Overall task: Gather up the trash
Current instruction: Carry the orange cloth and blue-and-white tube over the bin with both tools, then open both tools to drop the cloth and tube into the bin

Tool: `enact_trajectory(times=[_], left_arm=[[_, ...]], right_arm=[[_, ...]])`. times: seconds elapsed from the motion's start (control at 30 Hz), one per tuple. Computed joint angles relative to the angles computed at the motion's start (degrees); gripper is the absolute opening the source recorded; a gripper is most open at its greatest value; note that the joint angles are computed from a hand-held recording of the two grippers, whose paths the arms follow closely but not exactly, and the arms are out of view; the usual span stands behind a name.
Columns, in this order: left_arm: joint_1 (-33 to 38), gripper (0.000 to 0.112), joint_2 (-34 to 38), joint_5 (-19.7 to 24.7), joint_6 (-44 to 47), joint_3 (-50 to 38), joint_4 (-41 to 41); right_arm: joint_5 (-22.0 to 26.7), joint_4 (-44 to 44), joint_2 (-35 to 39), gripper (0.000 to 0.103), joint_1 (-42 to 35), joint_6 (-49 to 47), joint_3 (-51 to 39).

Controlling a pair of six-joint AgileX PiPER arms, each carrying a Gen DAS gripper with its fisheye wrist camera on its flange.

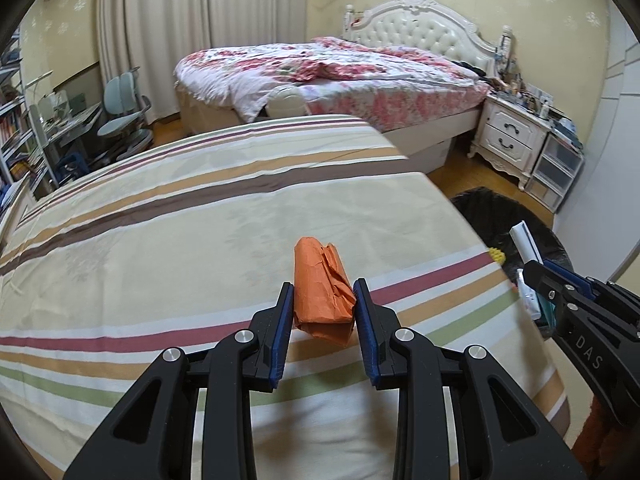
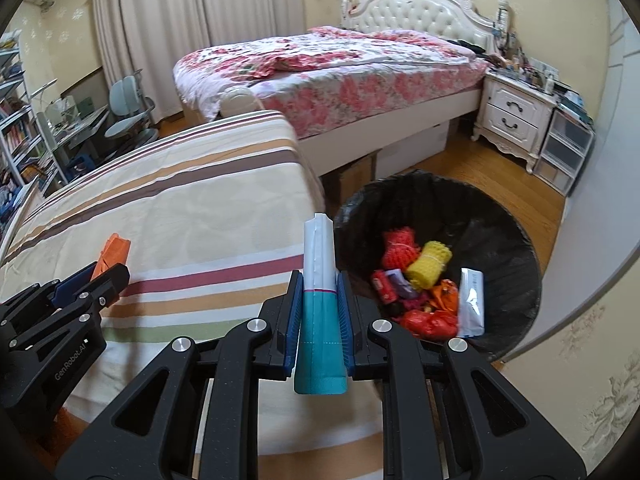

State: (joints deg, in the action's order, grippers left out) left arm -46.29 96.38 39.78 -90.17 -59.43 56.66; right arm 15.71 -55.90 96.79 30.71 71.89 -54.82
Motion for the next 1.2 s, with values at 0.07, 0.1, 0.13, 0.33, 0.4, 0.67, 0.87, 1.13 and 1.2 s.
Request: enact_trajectory(times=[0.07,0.1,0.13,0.33,0.4,0.67,0.87,1.13,1.2], left_arm=[[-0.3,0.031,1.5,-0.2,1.2,-2.3,-0.1],[-0.4,0.031,2.1,-0.3,1.8,-3.3,-0.2],[-0.5,0.031,3.0,-0.5,2.6,-4.6,-0.4],[-1.5,0.031,7.3,-0.9,5.8,-10.6,-1.4],[-1.8,0.031,8.8,-0.9,7.4,-12.8,-2.0],[-2.0,0.031,16.0,-0.2,14.5,-23.2,-5.9],[-1.8,0.031,20.9,0.8,20.4,-31.0,-9.4],[-1.9,0.031,26.5,3.1,26.2,-40.3,-12.8],[-1.9,0.031,27.6,3.7,27.2,-42.0,-13.2]], right_arm=[[-0.2,-1.0,-0.3,0.017,-1.7,0.8,0.4],[-0.4,-1.8,-0.7,0.017,-2.5,1.5,1.0],[-0.5,-1.9,-0.7,0.017,-3.1,1.5,1.0],[-1.4,-2.7,-0.6,0.017,-7.4,1.7,1.0],[-1.8,-2.7,-0.4,0.017,-8.9,1.5,0.8],[-3.3,-1.1,1.4,0.018,-14.3,-1.5,-1.4],[-3.9,3.4,3.2,0.018,-17.3,-6.8,-3.5],[-4.7,7.7,5.8,0.018,-19.9,-11.8,-6.1],[-4.9,8.9,6.4,0.018,-20.4,-13.1,-6.6]])
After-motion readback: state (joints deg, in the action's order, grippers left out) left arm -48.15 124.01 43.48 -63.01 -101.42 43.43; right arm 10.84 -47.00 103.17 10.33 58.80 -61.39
